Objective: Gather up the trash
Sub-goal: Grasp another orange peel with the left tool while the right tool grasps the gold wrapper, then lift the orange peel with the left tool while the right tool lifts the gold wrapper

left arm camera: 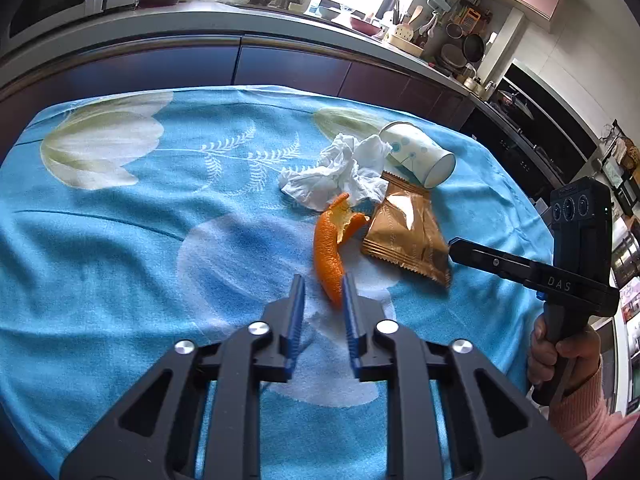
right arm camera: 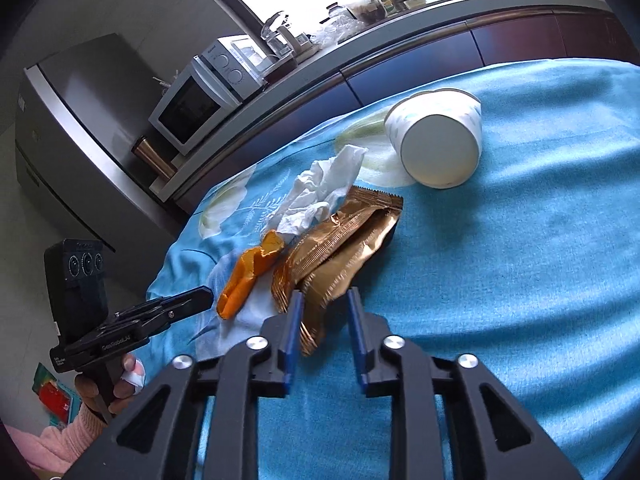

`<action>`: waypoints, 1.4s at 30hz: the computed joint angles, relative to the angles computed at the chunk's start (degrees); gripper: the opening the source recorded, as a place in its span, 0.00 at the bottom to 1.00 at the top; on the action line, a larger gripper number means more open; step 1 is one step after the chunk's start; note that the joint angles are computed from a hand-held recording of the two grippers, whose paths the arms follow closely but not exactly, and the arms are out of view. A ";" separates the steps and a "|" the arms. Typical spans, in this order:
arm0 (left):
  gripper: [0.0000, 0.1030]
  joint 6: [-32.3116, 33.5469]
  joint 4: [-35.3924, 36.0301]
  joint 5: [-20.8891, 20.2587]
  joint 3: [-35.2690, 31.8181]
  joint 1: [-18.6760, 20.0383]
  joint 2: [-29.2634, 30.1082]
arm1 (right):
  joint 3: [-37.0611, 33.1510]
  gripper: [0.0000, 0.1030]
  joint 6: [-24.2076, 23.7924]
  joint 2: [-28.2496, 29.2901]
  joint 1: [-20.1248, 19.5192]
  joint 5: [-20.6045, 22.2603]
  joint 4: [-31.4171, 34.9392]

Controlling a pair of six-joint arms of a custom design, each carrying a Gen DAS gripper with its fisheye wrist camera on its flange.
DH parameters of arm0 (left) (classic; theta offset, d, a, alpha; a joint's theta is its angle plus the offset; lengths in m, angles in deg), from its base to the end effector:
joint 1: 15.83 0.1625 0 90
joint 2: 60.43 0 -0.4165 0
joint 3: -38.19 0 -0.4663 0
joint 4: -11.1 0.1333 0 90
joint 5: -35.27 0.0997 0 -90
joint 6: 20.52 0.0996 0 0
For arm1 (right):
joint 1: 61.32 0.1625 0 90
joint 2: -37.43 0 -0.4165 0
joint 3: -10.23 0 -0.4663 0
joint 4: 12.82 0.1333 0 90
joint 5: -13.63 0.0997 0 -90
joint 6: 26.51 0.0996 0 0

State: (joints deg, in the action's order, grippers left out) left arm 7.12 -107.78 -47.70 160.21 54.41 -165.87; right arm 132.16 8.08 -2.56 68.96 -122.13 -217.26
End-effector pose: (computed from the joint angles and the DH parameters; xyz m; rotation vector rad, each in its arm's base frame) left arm -0.0167 -0.4769 0.3556 1.1834 2.7451 -0.3087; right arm 0.3743 -0.3459 -0.0366 -0.1871 -2.5684 1.2472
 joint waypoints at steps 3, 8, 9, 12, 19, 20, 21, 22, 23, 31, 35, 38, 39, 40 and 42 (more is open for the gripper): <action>0.34 0.64 -0.19 -0.08 0.10 -0.29 0.08 | -0.11 0.42 0.92 0.06 -0.53 0.32 -0.09; 0.36 1.29 -1.41 2.06 1.12 -1.46 0.61 | -2.50 0.51 1.18 0.96 -0.32 -2.23 3.99; 0.33 1.09 -1.15 2.16 1.06 -1.41 0.92 | -3.28 0.51 1.26 1.17 -0.13 -3.25 5.70; 0.25 0.54 -0.66 2.76 1.11 -1.32 1.36 | -5.78 0.50 2.48 1.72 0.51 -7.13 12.87; 0.15 0.50 -0.94 2.90 1.74 -1.31 0.57 | -7.98 0.01 8.41 1.44 0.99 -12.11 25.42; 0.15 0.52 -0.92 2.76 1.70 -1.14 0.50 | -7.33 0.01 7.71 1.33 0.84 -11.23 23.05; 0.15 0.42 -0.77 2.56 1.61 -0.98 0.44 | -6.78 0.01 7.08 1.26 0.84 -10.70 21.00; 0.14 0.35 -0.66 2.39 1.52 -0.79 0.34 | -6.38 0.01 6.60 1.23 0.94 -10.54 19.57; 0.14 0.29 -0.67 2.28 1.44 -0.63 0.23 | -6.03 0.01 4.99 1.46 1.11 -10.17 16.74; 0.14 0.56 0.46 0.73 0.79 0.64 -0.69 | -5.39 0.06 1.49 2.15 1.49 -6.11 8.17; 0.14 0.73 0.74 0.57 0.66 1.00 -0.87 | -5.21 0.40 1.72 1.15 0.60 -8.49 8.15; 0.14 0.70 0.95 0.39 0.53 1.28 -0.88 | -4.61 0.40 1.52 0.08 -1.21 -8.30 6.89; 0.14 0.72 0.97 0.39 0.52 1.35 -0.88 | -4.49 0.40 1.14 -0.23 -1.83 -8.14 6.67; 0.14 0.75 0.97 0.45 0.52 1.40 -0.87 | -4.26 0.40 1.04 -0.64 -2.60 -7.13 6.61; 0.14 0.70 0.90 0.51 0.44 1.47 -0.66 | -3.75 0.40 0.23 -1.23 -4.28 -3.52 5.86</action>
